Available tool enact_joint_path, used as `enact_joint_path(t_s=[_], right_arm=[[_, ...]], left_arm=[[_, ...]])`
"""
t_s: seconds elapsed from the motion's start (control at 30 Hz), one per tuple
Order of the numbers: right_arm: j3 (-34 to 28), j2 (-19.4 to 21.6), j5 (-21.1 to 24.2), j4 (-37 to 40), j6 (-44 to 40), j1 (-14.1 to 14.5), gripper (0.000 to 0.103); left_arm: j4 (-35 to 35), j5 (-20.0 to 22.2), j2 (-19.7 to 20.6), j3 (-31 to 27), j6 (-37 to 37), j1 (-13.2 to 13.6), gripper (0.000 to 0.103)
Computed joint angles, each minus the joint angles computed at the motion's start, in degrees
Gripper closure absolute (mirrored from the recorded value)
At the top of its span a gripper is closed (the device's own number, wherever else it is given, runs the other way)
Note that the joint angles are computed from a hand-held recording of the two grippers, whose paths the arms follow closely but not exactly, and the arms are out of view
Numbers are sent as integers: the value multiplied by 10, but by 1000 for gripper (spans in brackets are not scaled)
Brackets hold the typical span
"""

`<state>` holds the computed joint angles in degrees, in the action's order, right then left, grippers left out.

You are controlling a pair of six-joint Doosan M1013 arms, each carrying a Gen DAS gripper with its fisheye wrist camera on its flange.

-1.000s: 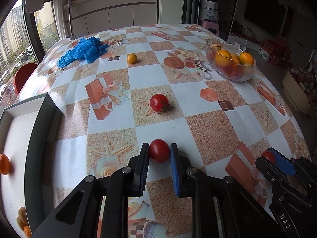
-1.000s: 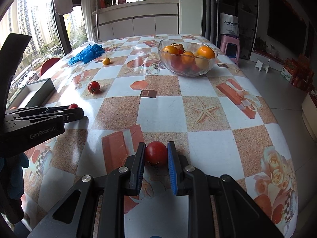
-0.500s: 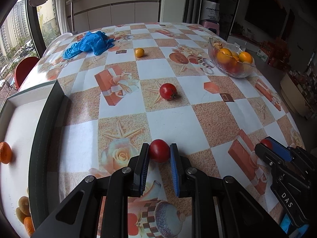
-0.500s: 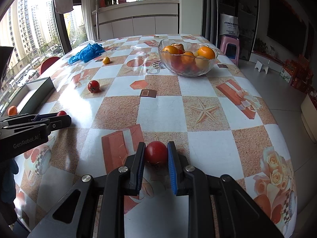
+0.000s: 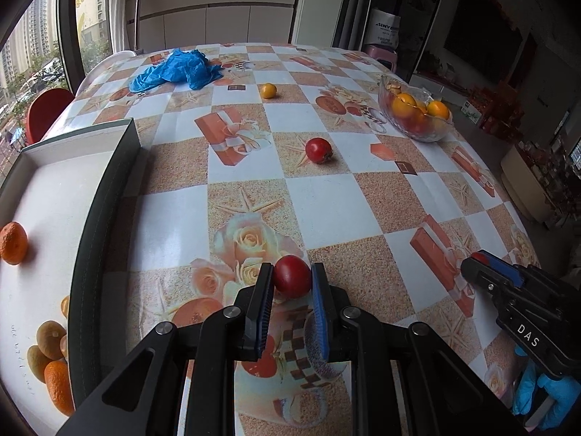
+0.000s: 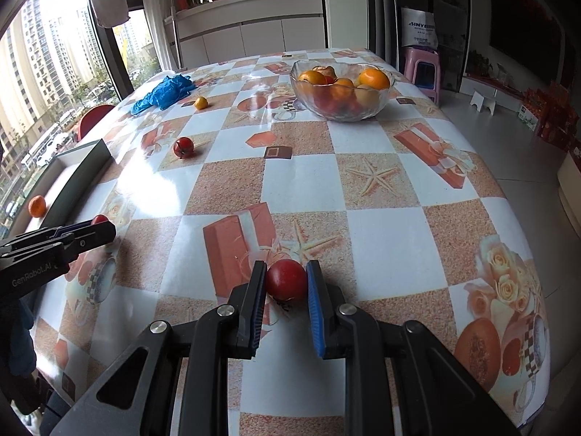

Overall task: Organize fruits
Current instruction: 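Carry both red tomatoes in the grippers over the white tray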

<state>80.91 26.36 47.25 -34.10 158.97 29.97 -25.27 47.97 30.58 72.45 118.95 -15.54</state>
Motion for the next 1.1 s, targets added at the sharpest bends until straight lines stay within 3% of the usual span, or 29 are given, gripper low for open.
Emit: enact_joint_path(t_s=[0.27,0.47,0.67,0.87,1.1], right_arm=[[-40,19,-8,38,-49,8,79],[-95,48,-29,97,-117,14,79],[-181,96,-37,169,-227,24,79],[-280,149,-22,237,-326,34,79],[-391,211,30,303,-405,40,79]], left_arm=[[-50,-27,-22,14,22,24,81],[-49,-60,-33,24,-20,52,81],[16,-123,-47,48,-81,77,81],[94,-123,-39,49,-176,96,81],[125,-120,-33,51,-214,104,81]])
